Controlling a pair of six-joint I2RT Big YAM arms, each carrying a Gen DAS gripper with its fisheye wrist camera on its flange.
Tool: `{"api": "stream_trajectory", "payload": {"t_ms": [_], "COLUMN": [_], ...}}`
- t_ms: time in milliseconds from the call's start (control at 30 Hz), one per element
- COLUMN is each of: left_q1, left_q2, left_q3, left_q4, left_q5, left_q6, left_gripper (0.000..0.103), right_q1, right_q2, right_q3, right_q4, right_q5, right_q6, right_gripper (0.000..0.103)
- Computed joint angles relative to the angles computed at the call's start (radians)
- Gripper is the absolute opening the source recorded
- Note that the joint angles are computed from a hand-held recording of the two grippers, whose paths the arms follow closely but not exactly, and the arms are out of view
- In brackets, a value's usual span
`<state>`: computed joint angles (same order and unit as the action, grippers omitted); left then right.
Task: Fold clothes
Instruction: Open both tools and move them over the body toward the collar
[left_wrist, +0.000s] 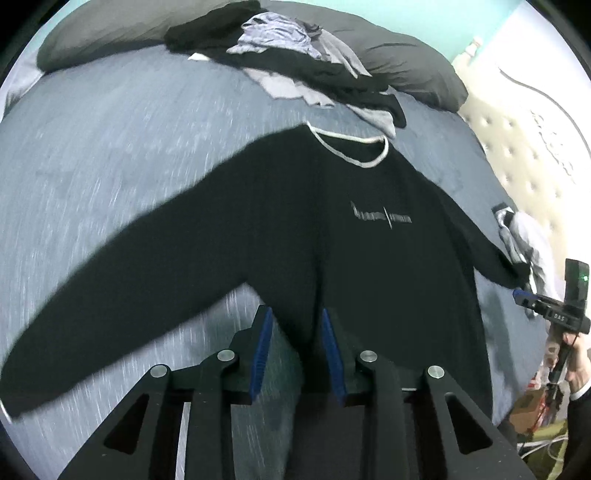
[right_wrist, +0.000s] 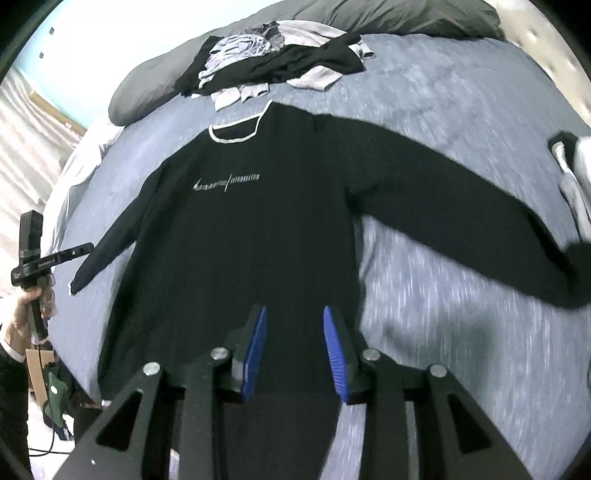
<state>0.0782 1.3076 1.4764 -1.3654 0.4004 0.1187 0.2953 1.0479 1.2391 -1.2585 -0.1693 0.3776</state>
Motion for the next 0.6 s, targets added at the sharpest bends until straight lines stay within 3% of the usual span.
{"api": "stream_trajectory", "payload": {"t_ms": [100, 433, 600], "left_q1": [-0.017, -0.055, -0.067], "left_q2": [0.079, 0.319, 0.403], "left_q3": [0.062, 0.258, 0.327], "left_q4": [0.028, 0.100, 0.118], "left_q5": [-0.020, -0.073, -0.083], "left_q6": [-0.012, -0.047, -0.053], "left_gripper": [0.031, 0.033, 0.038], "right_q1": [-0.031, -0.081, -0.070], "right_q2": [0.074, 0.315, 0.427], "right_q3": [0.034, 0.196, 0.294], "right_q4": [0.052, 0.172, 0.180], "right_q5": [0.000, 0.009, 0.024], "right_q6": [-0.028, -0.120, -0.166], "right_gripper": [0.045, 0.045, 0.045]}}
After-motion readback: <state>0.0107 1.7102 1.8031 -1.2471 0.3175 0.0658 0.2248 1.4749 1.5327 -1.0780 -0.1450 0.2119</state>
